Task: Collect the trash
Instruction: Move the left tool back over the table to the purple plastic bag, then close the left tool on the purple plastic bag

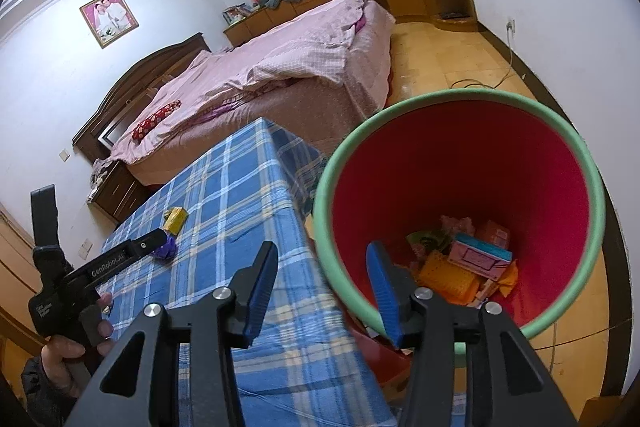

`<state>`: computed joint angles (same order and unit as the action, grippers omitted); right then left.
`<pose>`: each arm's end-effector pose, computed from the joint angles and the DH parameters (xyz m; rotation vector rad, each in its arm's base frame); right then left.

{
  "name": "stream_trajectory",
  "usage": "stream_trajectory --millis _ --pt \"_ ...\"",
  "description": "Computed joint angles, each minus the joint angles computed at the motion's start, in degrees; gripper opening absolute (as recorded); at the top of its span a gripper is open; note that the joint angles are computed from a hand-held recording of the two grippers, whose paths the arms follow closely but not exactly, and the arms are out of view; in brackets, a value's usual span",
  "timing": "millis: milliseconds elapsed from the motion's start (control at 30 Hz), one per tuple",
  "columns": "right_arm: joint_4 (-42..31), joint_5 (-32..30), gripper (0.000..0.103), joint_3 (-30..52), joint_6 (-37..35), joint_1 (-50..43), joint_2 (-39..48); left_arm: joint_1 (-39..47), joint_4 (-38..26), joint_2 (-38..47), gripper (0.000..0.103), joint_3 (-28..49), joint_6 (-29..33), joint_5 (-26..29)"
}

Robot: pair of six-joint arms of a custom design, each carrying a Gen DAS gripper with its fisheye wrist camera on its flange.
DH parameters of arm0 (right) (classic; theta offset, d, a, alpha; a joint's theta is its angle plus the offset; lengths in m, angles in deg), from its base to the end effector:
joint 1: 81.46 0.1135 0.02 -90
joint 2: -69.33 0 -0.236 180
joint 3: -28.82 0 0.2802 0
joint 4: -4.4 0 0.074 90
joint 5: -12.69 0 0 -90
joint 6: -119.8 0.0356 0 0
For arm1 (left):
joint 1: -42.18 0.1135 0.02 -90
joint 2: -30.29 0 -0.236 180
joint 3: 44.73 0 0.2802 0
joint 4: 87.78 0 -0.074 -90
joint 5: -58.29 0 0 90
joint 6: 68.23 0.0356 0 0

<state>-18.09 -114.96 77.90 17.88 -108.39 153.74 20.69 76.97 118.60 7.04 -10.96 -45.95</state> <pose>0.2595 -0.1074 0.0999 0.0780 2.3652 0.5313 0.2873 -0.1037 0.0973 -0.3437 2.4155 -0.1137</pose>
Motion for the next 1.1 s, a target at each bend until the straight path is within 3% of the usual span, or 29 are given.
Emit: stream_trajectory --millis 367,833,1100 --pt "0.16 0.64 0.050 0.00 -0.08 1.44 0.56 3.89 -2.02 9.51 0.063 5.93 1.94 -2.57" --pt "1.52 0.53 0.050 -0.56 0.69 2.28 1.56 9.58 -3.25 4.66 0.063 0.34 5.90 -3.69" --pt "0.88 -0.38 0.050 -1.56 0.47 1.86 -0.42 14.25 -4.31 -5.51 0.063 -6.91 8.90 -0.68"
